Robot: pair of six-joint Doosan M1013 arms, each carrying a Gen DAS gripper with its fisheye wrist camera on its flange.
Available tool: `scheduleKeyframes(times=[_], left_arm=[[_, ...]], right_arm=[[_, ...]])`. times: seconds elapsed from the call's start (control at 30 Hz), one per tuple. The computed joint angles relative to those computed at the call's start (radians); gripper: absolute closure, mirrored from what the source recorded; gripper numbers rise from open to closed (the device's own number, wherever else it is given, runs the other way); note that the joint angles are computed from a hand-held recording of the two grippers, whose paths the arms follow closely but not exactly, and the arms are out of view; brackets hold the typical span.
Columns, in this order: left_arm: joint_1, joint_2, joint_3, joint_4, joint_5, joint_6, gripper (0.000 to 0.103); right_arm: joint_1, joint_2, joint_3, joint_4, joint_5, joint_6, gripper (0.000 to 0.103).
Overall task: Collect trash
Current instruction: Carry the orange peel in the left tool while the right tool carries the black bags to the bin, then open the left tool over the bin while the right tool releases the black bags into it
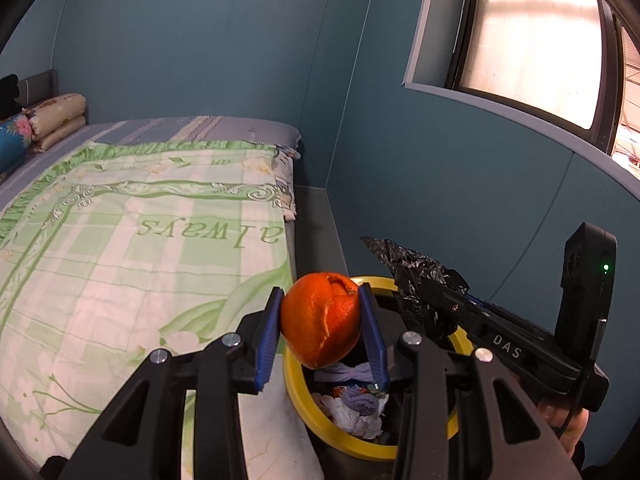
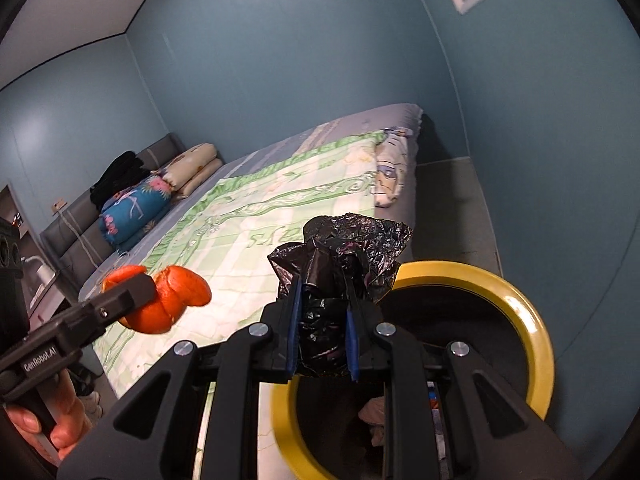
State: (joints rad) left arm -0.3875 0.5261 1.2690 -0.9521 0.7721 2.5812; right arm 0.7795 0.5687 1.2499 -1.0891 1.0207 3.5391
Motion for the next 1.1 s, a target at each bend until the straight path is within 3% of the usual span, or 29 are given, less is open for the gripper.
scheduleKeyframes(times=[0.63,0.83,1.1], left_arm=[[-0.059,0.108,-0.090,0.142,0.096,-0.172,0.067],[-0.066,0.127,-0.104,0.174,0.115,-0.208,0.065],[-0.055,0.118,-0.089,0.156,0.076,-0.216,0.041]], right_arm=[[-0.046,-0.024,0.093,0.059,-0.070,0.105,0.084],[-0.056,-0.023,0.104,0.089,-0.080,0.115,0.077],[-0.056,-0.018,0.105,0.098,-0.065,0.148,0.060]])
